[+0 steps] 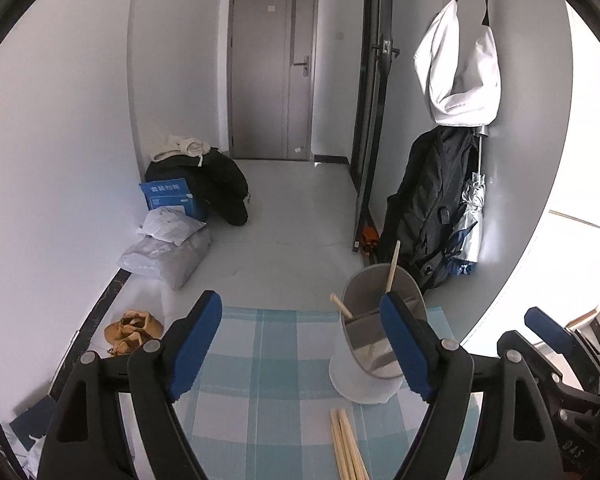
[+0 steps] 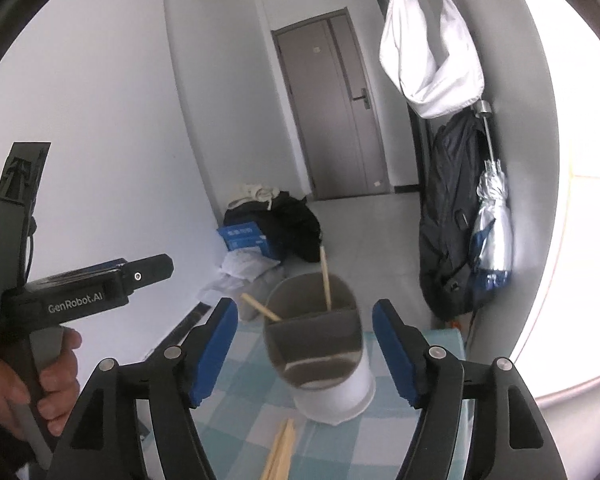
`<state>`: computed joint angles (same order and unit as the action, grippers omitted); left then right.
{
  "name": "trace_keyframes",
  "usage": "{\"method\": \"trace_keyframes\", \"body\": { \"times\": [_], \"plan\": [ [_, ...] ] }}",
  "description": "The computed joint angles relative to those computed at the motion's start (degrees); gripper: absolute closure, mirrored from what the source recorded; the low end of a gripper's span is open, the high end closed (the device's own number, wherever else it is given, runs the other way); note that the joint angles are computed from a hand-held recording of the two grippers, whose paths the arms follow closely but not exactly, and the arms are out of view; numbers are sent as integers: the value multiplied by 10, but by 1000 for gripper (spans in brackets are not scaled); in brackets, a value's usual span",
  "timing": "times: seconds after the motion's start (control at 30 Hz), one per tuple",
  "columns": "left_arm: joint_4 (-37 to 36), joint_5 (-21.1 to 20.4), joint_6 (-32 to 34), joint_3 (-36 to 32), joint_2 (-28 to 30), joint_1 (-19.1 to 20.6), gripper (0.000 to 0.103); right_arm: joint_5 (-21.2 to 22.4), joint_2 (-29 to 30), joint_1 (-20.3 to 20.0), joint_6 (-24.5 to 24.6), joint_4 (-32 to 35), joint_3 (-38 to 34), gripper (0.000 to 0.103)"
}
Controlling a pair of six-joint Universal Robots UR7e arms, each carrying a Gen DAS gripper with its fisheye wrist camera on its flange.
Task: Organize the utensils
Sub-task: 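Move both open tools back down toward the chopstick bundle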
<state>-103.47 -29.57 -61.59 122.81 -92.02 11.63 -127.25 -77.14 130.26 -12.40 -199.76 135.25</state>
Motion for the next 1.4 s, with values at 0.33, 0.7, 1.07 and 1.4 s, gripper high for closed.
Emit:
{"method": "trace_keyframes", "body": {
  "times": [0.33, 0.7, 1.07, 1.4],
  "plan": [
    [46, -6, -66, 34, -27, -33, 14, -24, -2, 15, 18, -31, 46, 25],
    [21, -28, -84, 87, -51, -31, 14, -38, -2, 2, 37, -15, 88, 24],
    [-22, -67, -54, 125, -60, 13, 14, -33, 27, -39, 69, 25, 102, 24],
    [-35, -118, -42, 121, -72, 71, 14, -40, 74, -71, 94, 99, 74, 25]
  ]
}}
